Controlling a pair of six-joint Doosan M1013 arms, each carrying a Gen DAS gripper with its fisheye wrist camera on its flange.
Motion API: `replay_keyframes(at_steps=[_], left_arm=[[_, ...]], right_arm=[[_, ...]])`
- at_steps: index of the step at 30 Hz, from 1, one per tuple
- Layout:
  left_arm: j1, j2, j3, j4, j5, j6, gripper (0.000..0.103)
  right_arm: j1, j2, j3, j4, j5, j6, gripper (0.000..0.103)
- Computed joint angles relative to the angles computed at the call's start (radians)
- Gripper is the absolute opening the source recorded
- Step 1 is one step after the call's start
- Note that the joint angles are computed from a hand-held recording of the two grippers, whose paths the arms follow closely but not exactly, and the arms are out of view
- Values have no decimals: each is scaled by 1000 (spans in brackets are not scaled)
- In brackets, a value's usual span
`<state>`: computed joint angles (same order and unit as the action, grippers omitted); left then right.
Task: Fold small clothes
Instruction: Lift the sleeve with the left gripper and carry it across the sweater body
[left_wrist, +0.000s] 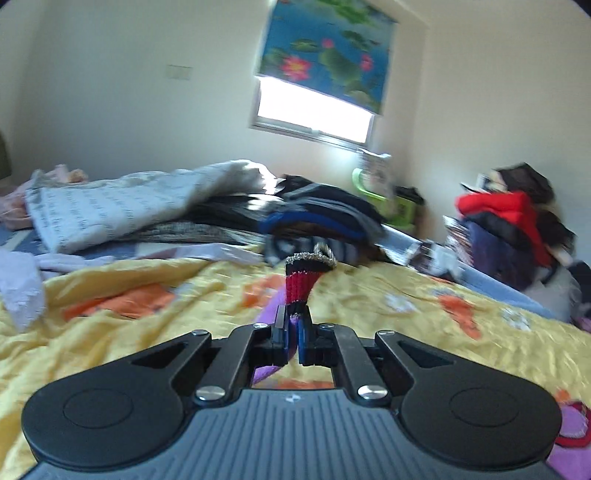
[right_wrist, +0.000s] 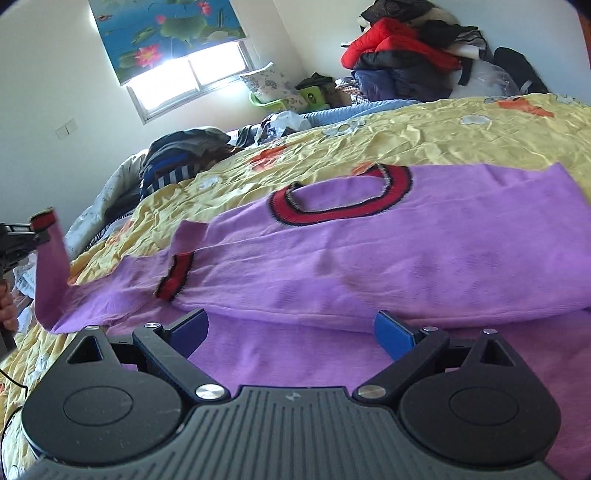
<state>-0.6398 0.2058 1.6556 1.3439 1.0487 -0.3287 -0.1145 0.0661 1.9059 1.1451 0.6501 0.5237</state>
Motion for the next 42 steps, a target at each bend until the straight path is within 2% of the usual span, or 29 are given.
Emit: replay_keyframes(at_steps=[8,12,14,23,35,42], left_arm=[[-19,28,-25,-49,-150,22,5],[-31,36,-31,-68,-184,32,5],[-38,40,-36,-74,-198,48,5],[-63,76,-88,-132,-194,142,5],[-86,118,-154,-180,-185,238,5],[-105,137,-198,-186,-204,267,5]], right_arm=[[12,-22,16,8,-103,-140,95],[-4,-4,-8,-37,-74,-95,95],[-5,5,-19,-74,-88,-51,95],[-12,10,-29,-223,-162,92,95],[-43,-4,-14,-206,-146,60,95],[-51,-2,-14,-220,-169,70,95]])
